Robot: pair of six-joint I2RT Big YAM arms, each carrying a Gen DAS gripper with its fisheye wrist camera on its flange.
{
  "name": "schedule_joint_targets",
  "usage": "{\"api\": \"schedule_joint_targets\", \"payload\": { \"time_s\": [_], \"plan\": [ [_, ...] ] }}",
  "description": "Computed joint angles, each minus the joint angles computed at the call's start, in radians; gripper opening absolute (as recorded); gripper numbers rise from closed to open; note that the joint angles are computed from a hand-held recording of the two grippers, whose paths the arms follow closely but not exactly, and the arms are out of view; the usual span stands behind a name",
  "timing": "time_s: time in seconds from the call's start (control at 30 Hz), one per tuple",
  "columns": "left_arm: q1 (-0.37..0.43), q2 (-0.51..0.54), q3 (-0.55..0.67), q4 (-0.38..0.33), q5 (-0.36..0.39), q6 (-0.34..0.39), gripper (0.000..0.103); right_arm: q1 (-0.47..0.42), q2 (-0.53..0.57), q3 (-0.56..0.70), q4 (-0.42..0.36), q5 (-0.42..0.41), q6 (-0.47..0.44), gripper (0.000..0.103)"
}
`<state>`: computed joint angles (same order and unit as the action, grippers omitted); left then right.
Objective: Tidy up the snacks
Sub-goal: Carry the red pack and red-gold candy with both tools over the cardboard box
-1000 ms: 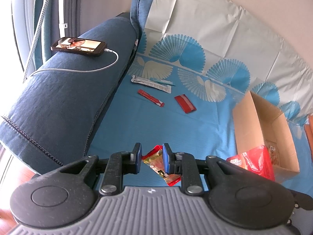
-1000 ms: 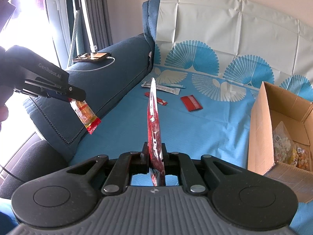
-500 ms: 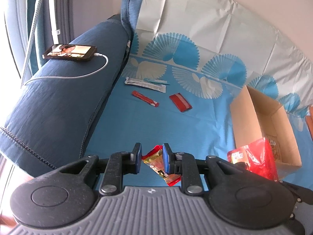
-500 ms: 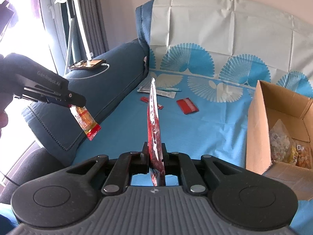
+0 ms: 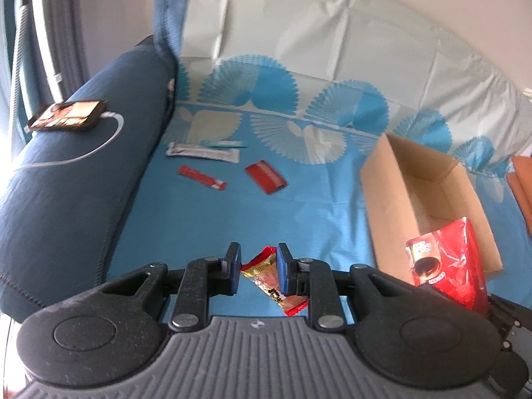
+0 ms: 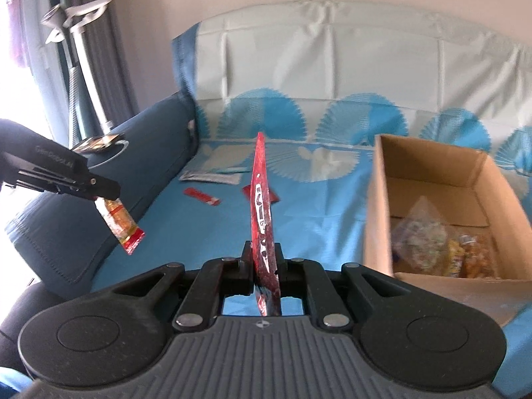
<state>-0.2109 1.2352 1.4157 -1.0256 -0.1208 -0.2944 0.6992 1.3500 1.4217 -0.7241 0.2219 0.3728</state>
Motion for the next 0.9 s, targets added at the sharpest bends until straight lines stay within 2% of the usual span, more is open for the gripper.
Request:
{"api": "schedule_joint_targets", "payload": {
  "time_s": [0.27,0.57,0.63,0.9],
  "plan": [
    [-0.087,0.102,0.117,0.008,0.001,-0.003,0.025,-0.090,-0.051,-0.064,0.034,0.012,-0.001,0.010],
    [-0.191,0.276,0.318,0.024,0.026,-0.001,0.025,-0.221,-0.091,-0.115,0.066,0.021,-0.021,0.010],
    [-0.215,0.317,0.359,0.042,0.033,0.004,0.025,-0.249,-0.090,-0.123,0.075,0.021,-0.021,0.010],
    [-0.285,0.490,0.536,0.018,0.049,0.025,0.025,-0.349,-0.064,-0.145,0.100,0.008,-0.025,0.010]
  ]
}}
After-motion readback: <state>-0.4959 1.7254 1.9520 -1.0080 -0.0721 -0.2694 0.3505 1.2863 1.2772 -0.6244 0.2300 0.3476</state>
